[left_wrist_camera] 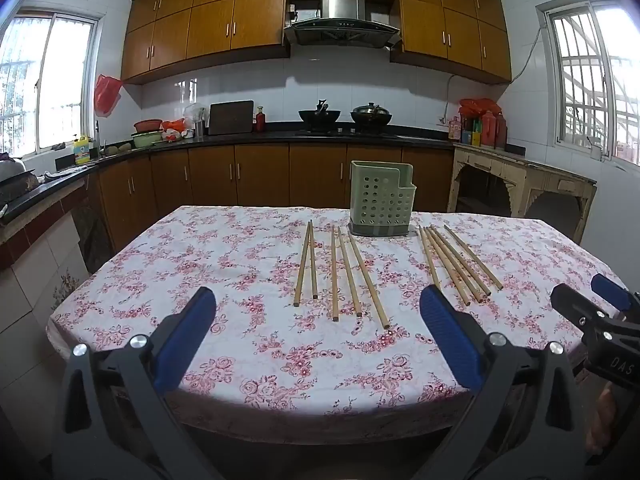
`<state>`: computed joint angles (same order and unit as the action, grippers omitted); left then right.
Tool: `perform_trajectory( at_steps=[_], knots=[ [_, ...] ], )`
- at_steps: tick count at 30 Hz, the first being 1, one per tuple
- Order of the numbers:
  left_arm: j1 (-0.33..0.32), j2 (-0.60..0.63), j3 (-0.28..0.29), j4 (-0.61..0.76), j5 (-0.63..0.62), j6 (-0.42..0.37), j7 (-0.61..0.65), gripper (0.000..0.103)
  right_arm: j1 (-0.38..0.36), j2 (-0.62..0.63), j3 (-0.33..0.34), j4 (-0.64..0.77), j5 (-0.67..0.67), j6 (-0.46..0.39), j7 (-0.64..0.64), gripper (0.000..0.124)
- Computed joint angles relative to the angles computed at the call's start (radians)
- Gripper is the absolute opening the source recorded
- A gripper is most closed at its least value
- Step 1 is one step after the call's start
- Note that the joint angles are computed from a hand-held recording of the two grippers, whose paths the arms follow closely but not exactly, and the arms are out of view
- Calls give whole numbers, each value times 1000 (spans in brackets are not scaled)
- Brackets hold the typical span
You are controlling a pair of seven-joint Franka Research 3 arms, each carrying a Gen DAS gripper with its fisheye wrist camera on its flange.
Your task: Organize utensils
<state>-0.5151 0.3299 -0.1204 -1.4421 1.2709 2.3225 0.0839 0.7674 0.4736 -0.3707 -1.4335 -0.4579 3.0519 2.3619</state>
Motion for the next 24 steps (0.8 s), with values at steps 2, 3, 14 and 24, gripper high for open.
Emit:
perform_trajectory(
  at_steps=[2, 3, 14, 24],
  knots=[
    [6, 3, 2, 1, -5, 7, 0, 99, 0, 0, 0, 0, 1, 0, -1, 101],
    [6, 3, 2, 2, -6, 7, 1, 99, 0, 0, 0, 0, 1, 0, -1, 101],
    [4, 3, 4, 2, -8, 6, 3, 99, 2, 1, -3, -1, 6, 2, -4, 101],
    [4, 4, 4, 3, -9, 6, 4, 99, 5, 2, -8, -2, 8, 3, -3, 101]
  ],
)
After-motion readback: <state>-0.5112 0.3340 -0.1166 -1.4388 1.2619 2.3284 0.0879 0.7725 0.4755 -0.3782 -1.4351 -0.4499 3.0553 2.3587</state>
